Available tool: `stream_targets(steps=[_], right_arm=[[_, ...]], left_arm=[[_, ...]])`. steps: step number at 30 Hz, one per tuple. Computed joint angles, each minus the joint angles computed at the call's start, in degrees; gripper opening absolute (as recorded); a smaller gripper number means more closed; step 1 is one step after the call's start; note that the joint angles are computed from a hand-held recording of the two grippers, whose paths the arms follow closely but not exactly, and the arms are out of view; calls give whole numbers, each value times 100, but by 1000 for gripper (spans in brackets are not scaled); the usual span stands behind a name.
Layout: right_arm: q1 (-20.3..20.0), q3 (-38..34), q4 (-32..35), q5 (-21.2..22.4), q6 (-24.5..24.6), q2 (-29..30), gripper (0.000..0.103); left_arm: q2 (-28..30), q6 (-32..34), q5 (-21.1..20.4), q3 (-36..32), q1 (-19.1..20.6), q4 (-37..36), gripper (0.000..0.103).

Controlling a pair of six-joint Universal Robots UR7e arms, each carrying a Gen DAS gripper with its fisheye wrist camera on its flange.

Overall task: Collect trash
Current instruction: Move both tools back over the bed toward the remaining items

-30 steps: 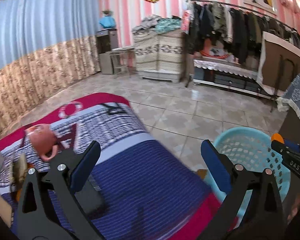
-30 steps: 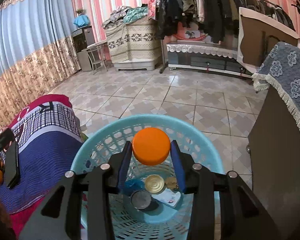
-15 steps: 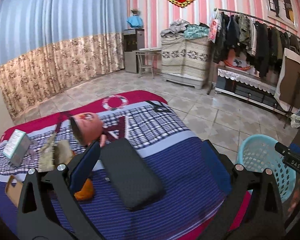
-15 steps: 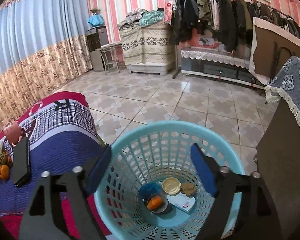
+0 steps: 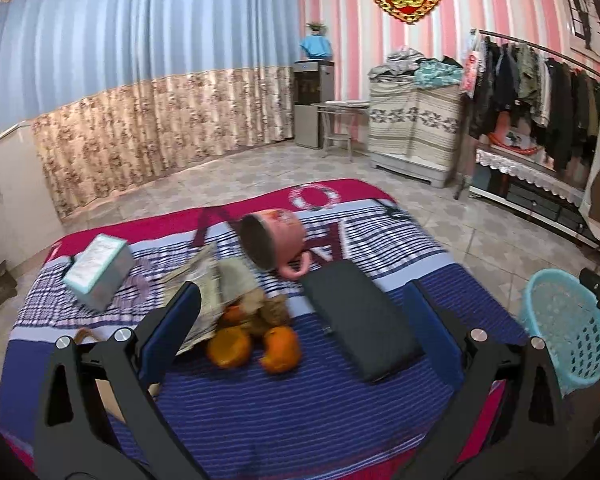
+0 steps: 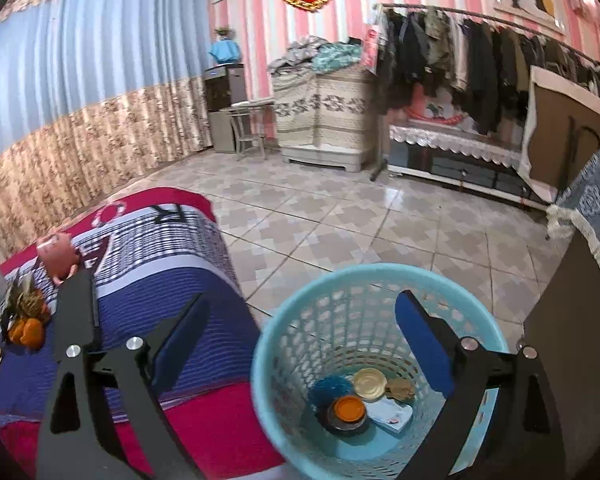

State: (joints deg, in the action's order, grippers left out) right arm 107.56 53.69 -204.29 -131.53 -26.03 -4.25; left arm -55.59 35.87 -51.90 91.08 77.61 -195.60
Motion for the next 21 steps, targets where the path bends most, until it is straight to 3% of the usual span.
stream_targets(steps=[13,21], right_arm=[[305,-295,542,596,-180,378,92],[415,-615,905,725,-196,624,92]], left_arm=[[-435,75,288,300,465,-166,97],[-542,43,310,359,684,-224,97]])
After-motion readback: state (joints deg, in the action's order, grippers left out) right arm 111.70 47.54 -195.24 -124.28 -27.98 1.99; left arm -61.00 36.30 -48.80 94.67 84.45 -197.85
